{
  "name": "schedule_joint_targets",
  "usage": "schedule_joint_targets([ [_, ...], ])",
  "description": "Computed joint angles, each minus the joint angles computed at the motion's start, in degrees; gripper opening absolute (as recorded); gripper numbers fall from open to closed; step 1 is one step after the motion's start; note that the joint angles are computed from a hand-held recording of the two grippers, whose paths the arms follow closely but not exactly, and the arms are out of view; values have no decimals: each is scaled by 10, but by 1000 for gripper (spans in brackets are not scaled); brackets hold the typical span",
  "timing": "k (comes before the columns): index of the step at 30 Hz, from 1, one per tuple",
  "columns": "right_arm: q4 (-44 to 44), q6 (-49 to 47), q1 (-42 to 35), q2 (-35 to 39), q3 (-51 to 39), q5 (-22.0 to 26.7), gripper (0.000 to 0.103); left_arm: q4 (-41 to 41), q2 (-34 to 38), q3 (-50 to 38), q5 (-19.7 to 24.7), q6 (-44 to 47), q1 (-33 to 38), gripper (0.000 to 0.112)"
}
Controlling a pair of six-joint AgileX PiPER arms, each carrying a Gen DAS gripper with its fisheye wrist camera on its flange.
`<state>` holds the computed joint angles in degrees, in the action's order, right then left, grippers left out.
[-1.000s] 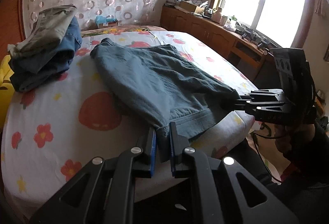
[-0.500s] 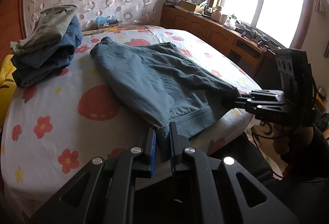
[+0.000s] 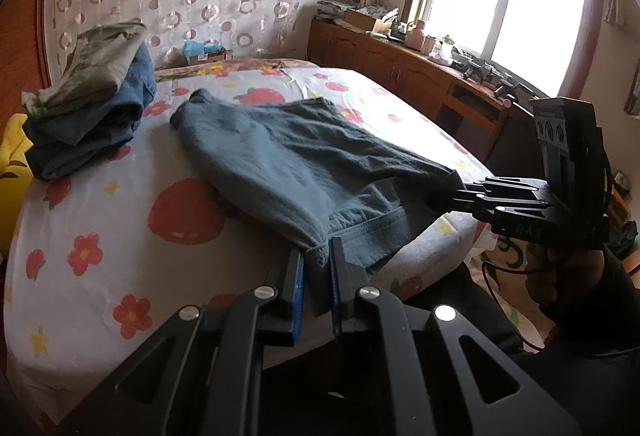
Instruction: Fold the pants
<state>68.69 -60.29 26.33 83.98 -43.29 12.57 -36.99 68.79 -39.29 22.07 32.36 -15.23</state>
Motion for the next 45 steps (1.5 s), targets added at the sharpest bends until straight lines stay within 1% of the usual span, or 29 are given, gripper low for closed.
schedule_joint_targets([
  [2,2,-2,-3,-7,0,3,13,-11,-3,-4,4,12,4,8],
  [5,-28,26,-5,-11,-11,4,14,-14,-2,-13,8,15,9,8],
  [8,-67,63,-6,-12,-27,2,14,-4,7,-33,8,12,8,8],
  [10,-87,80,-6,-12,-36,-4,14,29,19,-56,6,-12,4,8],
  [13,-116,102,-6,-9,-52,-11,14,38,33,-87,5,-5,8,8],
  [16,-115,97,-3,1,-70,-25,14,31,48,-107,6,8,15,8],
  [19,-91,73,-7,15,-89,-28,14,32,71,-130,4,10,21,8],
  [21,-94,77,-9,24,-102,-29,14,32,79,-137,2,16,25,8],
  [23,-80,62,-14,33,-115,-29,14,24,89,-152,9,22,34,9],
  [24,-87,69,-16,39,-122,-31,14,-1,97,-161,18,44,44,9],
  [26,-120,98,-15,49,-135,-32,14,-18,104,-168,22,57,52,9],
  [28,-152,127,-13,54,-144,-36,14,-17,113,-174,19,59,54,9],
  [32,-276,241,-7,77,-180,-38,14,15,132,-193,9,24,49,9],
  [34,-297,259,-9,89,-198,-33,14,28,144,-209,12,6,52,9],
  [36,-345,302,-9,104,-219,-29,14,33,152,-220,13,0,53,9],
  [37,-384,338,-8,112,-231,-25,14,39,159,-229,15,-4,54,9],
  [40,-438,388,-12,143,-269,-2,14,46,183,-252,19,3,55,11],
  [41,-444,395,-14,157,-284,11,14,48,190,-254,16,6,53,12],
  [43,-432,391,-20,183,-307,31,14,67,205,-254,1,-17,51,13],
  [45,-430,395,-23,206,-328,46,14,72,222,-258,-1,-29,53,13],
])
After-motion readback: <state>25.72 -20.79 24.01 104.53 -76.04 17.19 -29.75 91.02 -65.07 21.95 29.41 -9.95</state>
